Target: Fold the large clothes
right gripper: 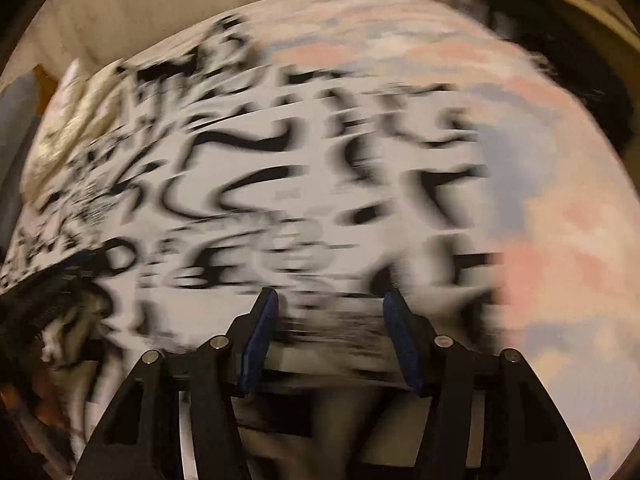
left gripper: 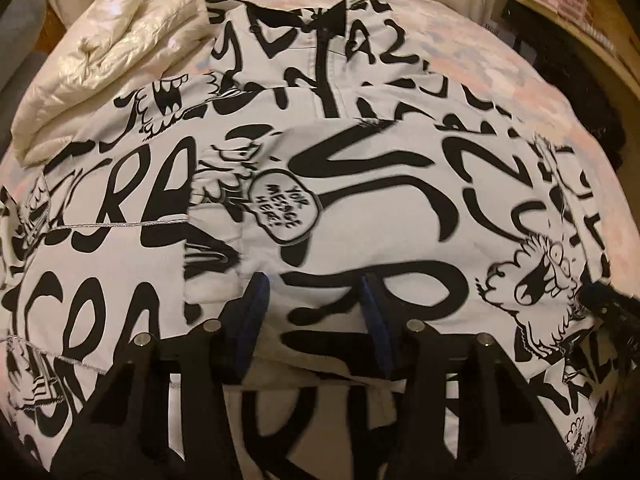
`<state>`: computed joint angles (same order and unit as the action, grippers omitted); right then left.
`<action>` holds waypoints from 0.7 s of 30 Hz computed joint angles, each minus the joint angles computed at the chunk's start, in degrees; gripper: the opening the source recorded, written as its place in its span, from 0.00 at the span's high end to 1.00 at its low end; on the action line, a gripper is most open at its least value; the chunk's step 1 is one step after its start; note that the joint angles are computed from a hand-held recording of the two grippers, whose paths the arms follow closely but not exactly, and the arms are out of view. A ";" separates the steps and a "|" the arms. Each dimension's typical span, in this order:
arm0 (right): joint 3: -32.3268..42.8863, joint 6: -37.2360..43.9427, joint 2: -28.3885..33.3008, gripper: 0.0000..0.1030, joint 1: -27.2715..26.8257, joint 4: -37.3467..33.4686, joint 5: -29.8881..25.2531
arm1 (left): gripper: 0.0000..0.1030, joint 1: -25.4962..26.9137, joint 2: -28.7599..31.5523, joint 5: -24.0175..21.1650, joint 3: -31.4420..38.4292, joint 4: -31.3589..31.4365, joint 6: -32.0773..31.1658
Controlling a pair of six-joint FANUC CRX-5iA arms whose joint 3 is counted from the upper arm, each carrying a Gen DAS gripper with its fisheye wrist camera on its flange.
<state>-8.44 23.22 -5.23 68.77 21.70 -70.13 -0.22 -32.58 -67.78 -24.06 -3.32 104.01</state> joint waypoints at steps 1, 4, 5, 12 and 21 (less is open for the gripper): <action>-1.07 -0.12 -1.65 0.76 -0.69 -1.27 1.19 | 0.56 1.32 -0.54 0.35 -0.68 1.34 -1.28; -3.26 -1.22 -4.85 0.80 -1.69 -2.69 3.51 | 0.56 1.08 -0.53 0.31 -0.44 0.68 -0.89; -3.18 -2.29 -4.46 0.79 -1.07 -1.27 2.05 | 0.56 0.41 -0.45 0.16 -0.17 -0.11 -0.19; -4.53 -2.33 -5.00 0.47 0.90 -0.41 3.59 | 0.56 0.04 -0.66 -0.26 0.31 -0.34 0.85; -3.98 -4.10 -5.97 0.17 4.30 1.39 3.58 | 0.56 -3.33 -1.46 -3.30 3.39 -4.17 4.68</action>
